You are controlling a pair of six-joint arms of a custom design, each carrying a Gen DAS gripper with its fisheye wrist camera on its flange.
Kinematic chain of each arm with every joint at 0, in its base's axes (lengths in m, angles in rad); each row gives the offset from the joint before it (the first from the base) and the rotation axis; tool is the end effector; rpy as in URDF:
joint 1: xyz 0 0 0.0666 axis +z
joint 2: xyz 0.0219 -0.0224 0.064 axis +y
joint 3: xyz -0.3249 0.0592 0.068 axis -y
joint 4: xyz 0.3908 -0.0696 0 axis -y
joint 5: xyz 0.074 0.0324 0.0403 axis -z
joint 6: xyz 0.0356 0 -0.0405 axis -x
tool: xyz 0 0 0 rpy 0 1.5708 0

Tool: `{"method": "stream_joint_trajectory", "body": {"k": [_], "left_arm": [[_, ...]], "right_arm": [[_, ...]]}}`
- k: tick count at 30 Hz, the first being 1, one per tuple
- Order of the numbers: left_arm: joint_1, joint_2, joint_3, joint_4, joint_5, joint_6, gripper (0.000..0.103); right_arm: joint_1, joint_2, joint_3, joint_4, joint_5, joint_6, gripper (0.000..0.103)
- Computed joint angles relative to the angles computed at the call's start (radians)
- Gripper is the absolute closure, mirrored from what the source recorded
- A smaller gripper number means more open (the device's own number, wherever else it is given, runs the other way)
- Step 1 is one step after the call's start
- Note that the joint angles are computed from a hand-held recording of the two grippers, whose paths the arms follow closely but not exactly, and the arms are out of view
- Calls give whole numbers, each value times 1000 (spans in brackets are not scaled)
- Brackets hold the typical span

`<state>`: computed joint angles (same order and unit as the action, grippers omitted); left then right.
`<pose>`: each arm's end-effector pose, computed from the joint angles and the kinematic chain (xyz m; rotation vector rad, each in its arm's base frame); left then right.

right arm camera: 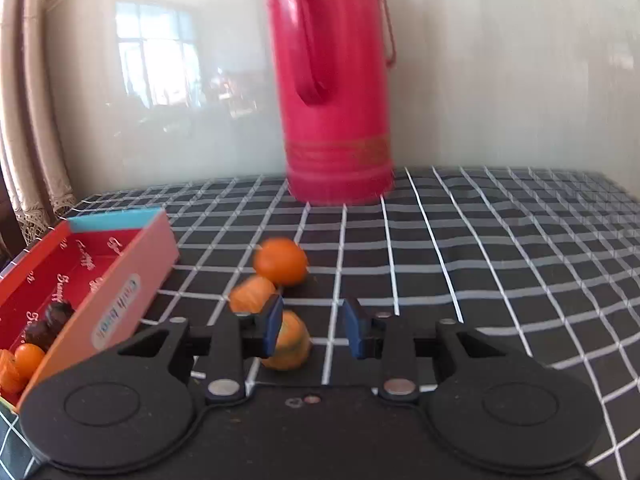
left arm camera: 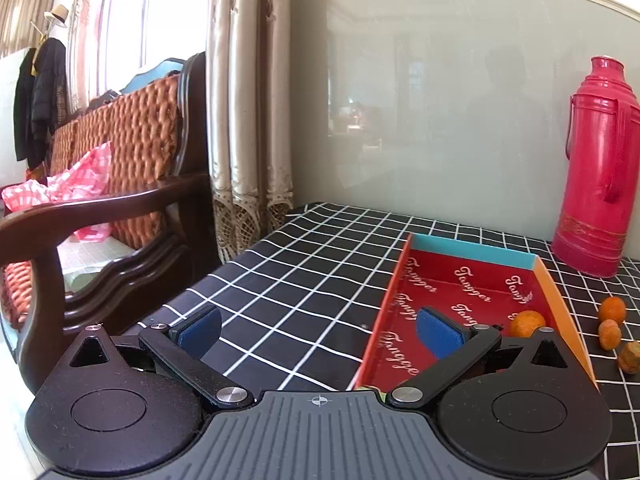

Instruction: Organize fruits

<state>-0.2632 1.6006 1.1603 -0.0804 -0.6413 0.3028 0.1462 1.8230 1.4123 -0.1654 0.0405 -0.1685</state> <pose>0.5287 -0.1208 0.2356 -0.4154 1.9501 0.3077 0.6126 0.0883 0.2124 0.0476 2.1491 0.1399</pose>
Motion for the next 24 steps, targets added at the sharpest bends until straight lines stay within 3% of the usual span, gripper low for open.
{"method": "stream_joint_trajectory", "body": {"k": [6,8,10,12,14,21,24], "left_arm": [[-1,1,2,1,19,12,0],[0,4,6,-6,23,19,0],[-1,4,6,-7,21,19,0],[-2,3,3,-2,15,13,0],[1,4,5,-8,12,17,0],[9,-1,2,-14,17,28,0],[13,-5,-2,-16,18,37,0]], "right_arm": [[-4,4,-2,-15,-51,-31,59],[-5,8,0,0,-81,-62,45],[5,-1,-15,33,-72,-52,43],[16,18,11,13,-53,4,51],[30,45,45,-24,-10,36,72],[50,62,60,-27,45,85,76],[55,23,17,33,26,75,76]]}}
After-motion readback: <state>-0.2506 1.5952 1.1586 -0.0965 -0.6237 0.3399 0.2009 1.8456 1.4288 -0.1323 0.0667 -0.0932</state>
